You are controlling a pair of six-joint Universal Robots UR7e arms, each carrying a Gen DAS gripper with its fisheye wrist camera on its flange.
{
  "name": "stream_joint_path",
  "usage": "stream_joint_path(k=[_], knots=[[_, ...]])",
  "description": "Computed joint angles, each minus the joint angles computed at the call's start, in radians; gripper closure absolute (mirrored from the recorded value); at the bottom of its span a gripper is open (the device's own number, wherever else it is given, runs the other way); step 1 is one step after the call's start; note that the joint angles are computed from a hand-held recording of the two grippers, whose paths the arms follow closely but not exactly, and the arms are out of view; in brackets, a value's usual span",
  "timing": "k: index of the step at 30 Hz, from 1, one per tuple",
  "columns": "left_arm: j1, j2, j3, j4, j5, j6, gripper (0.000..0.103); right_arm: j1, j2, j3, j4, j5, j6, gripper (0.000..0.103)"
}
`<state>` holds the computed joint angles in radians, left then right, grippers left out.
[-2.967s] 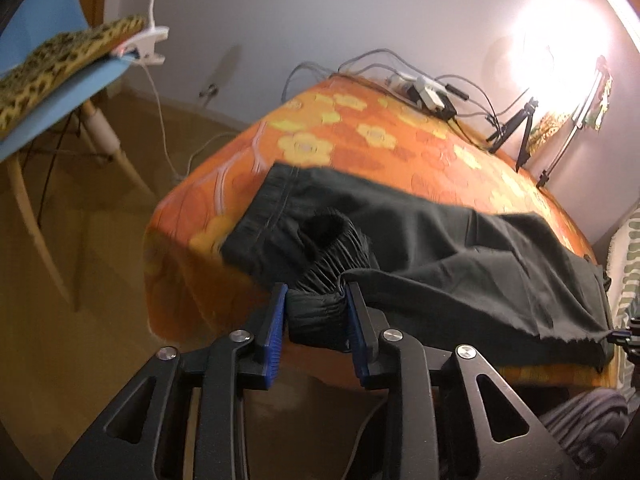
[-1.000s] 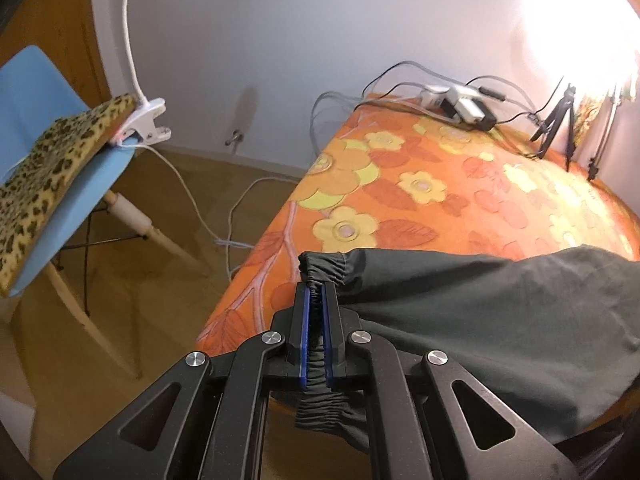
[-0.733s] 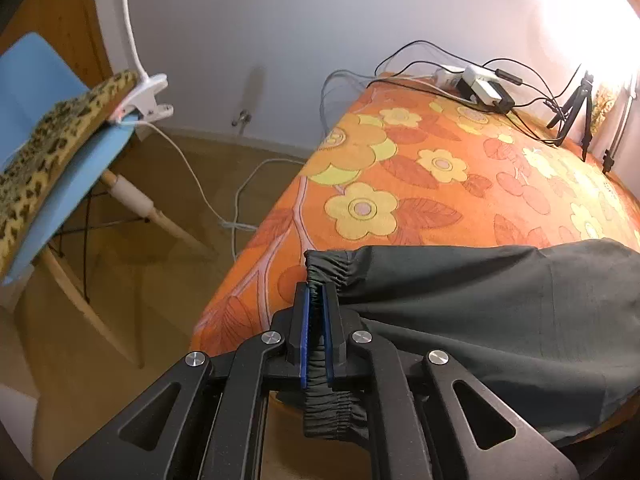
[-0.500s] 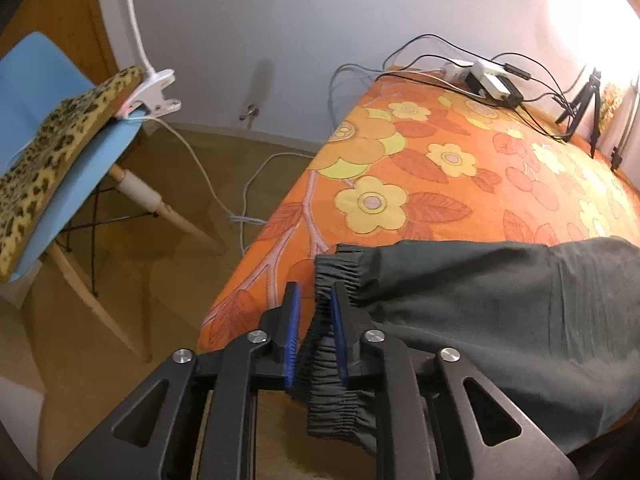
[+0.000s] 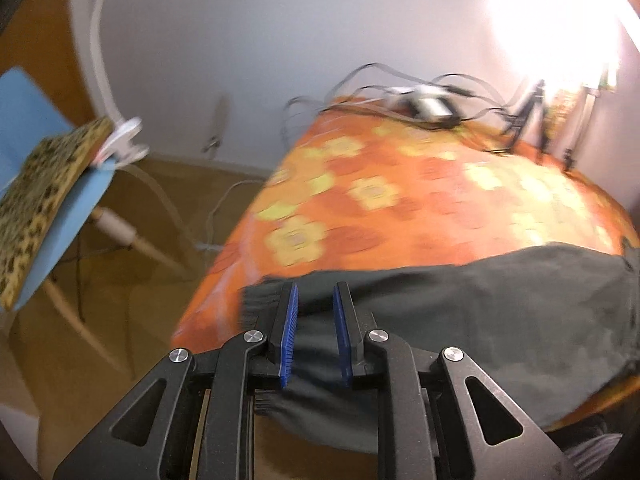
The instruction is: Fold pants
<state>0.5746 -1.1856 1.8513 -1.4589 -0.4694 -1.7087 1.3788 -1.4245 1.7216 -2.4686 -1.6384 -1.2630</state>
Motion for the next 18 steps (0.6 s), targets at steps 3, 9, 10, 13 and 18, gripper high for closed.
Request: stream_joint_path(k=[3, 9, 10, 13, 18], knots=[[-0.006, 0.058, -0.035, -0.185, 0.012, 0.196, 0.086, -0.016, 0.017, -0.063, 0.004, 0.008, 0.075, 0.046], [0.006, 0.217, -0.144, -0.597, -0.041, 0.634, 0.086, -0.036, 0.111, -0.288, 0.109, -0.003, 0.288, 0.046], [0.012, 0.254, -0.18, -0.658, -0.065, 0.712, 0.086, -0.037, 0.136, -0.339, 0.14, -0.006, 0.323, 0.046], [0.028, 0.347, -0.284, -0.761, -0.14, 0.877, 0.075, -0.04, 0.208, -0.471, 0.202, -0.02, 0.388, 0.046], [0.054, 0.519, -0.518, -0.806, -0.288, 1.071, 0.069, -0.051, 0.326, -0.684, 0.315, -0.029, 0.501, 0.046]])
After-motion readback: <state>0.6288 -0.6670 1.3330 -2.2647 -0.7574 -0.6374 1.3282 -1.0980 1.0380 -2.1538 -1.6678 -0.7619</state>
